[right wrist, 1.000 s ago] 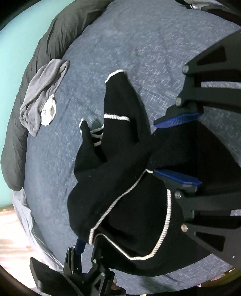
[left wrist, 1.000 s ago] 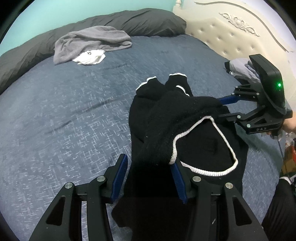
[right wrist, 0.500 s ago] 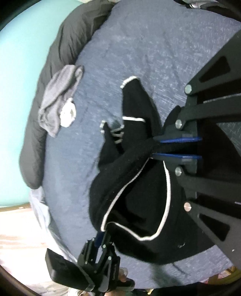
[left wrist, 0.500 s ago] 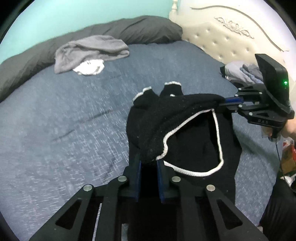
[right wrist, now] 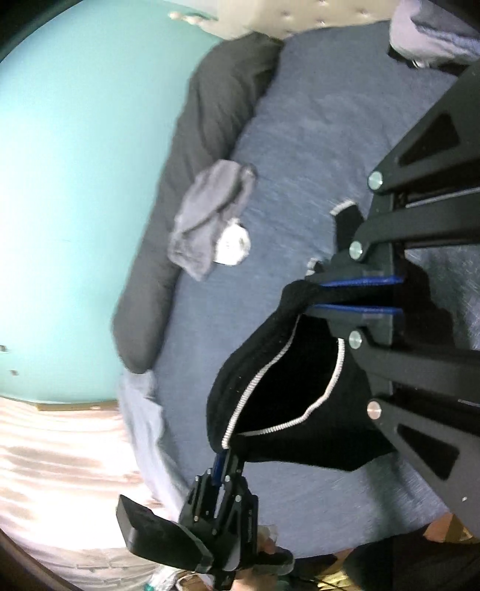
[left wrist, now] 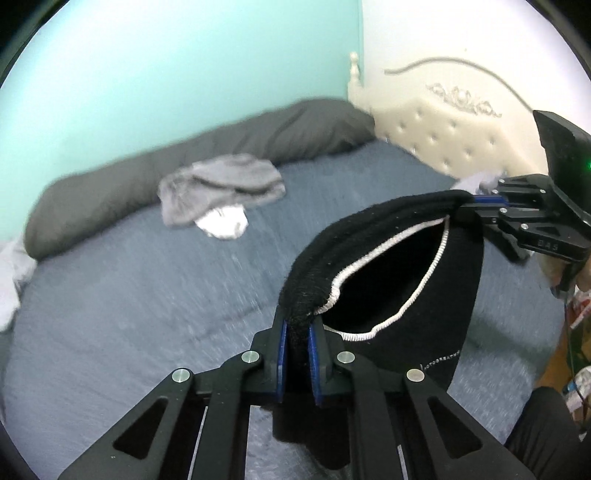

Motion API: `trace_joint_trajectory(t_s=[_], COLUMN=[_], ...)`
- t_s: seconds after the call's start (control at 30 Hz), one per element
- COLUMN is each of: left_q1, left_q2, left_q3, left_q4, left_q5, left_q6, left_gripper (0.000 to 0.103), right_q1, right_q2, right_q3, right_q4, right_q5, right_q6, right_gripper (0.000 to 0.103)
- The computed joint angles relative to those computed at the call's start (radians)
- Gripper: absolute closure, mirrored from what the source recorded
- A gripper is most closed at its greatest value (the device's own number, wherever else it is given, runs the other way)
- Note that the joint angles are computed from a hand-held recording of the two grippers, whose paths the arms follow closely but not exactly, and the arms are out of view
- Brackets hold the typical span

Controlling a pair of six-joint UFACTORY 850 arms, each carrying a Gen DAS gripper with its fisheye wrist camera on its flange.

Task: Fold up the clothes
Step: 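Lift the sweatshirt high with both grippers, letting it hang down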

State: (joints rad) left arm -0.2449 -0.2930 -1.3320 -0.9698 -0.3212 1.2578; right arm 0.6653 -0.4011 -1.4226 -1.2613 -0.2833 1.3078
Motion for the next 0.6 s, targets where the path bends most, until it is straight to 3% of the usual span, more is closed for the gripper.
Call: trace_joint_trajectory(t_s=[0.13, 0.33, 0.6], left_q1=[-0.007, -0.016, -0.030], left_q2=[0.079, 0.164, 0.238], left_q3=[-0.012, -0.078, -0.228], left_q4=[0.034, 0.151, 0.346], left_q5=[0.015, 0.012, -0.017], left_q6=[-0.059, -0.203, -0.416], left_gripper=[0.093, 0.093, 0.093], right_q1=[0.031, 0.093, 0.154], right_q2=[0.064, 0.129, 0.143], right_q3=[-0.028, -0.124, -0.311], right_q4=[-0.051, -0.037, 0.021], right_q5=[-0.065, -0.188, -0.349], right_q6=[0.039, -0.046, -0.176], right_gripper=[0.096, 0.096, 0.096])
